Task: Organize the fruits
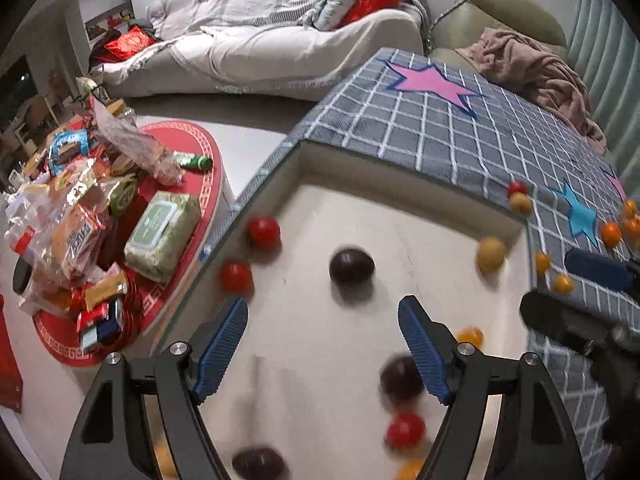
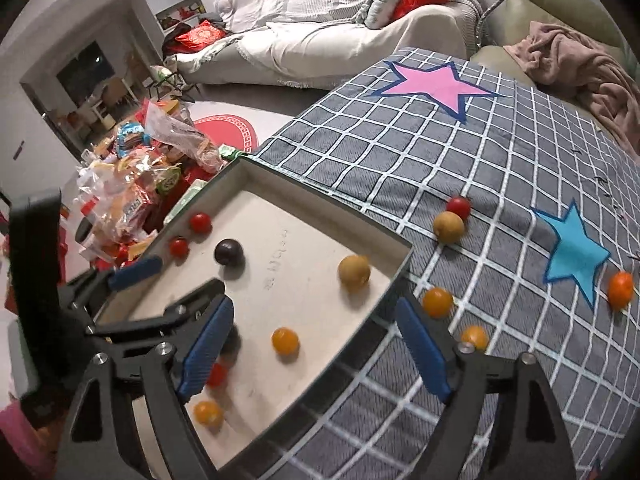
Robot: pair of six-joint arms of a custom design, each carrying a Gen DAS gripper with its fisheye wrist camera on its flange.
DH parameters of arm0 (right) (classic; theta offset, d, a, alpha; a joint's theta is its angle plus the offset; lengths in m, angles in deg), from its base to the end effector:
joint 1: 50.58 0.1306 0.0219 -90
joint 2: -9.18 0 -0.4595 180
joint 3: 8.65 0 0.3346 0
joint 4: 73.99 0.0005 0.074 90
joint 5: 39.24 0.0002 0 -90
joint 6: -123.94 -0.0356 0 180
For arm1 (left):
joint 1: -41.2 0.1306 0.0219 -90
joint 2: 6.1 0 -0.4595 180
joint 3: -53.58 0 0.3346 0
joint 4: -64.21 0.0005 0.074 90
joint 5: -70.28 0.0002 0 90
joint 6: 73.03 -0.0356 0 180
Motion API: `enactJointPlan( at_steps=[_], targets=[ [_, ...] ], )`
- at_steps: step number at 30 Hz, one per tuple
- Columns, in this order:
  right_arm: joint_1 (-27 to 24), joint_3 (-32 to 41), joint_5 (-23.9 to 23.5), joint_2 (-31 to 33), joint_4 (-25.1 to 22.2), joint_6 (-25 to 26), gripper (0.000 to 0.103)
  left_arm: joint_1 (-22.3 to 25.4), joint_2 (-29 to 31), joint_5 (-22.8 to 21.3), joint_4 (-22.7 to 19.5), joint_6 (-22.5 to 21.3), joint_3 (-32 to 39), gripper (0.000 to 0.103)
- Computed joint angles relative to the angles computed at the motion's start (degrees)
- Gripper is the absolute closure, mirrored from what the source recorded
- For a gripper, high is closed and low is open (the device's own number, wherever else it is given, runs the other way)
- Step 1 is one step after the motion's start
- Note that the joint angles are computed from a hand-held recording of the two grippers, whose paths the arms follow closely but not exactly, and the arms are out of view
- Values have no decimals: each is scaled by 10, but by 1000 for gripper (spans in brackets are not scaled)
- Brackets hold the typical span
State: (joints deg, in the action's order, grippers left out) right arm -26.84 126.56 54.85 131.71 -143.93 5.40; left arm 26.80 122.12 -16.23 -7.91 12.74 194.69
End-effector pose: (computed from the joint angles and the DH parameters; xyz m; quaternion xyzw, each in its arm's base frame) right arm 0.6003 0.2607 0.4992 0.0502 0.9576 0.0934 0.2679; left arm 0.6659 -0.1737 0.4720 0.1640 0.9497 -0.0527 0.2615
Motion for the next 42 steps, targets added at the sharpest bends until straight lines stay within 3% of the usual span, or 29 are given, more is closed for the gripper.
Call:
enactJointPlan(
  at_steps=[4, 5, 6, 14, 19, 25, 42],
  targets=[
    [10, 43, 1, 9, -66, -4, 11, 0, -16, 10, -40, 6, -9, 24],
    [11, 51, -2, 11, -80, -5, 0, 1, -20, 13, -45, 7, -13, 10],
    [15, 68, -2, 16, -103, -8, 0, 1, -24, 17, -55, 8, -15, 0],
    [32, 133, -11, 34, -192, -33, 0, 3, -54, -1, -99, 7, -39, 0],
    [44, 120, -12, 32, -213, -45, 0, 2, -83, -27, -95, -5, -86, 0],
    [56, 107, -6, 26, -223, -46, 0, 3, -116, -23, -78, -23, -139, 0],
    [79, 91, 12, 14, -229, -46, 0, 0, -160, -29, -50, -27, -201, 0]
  ],
)
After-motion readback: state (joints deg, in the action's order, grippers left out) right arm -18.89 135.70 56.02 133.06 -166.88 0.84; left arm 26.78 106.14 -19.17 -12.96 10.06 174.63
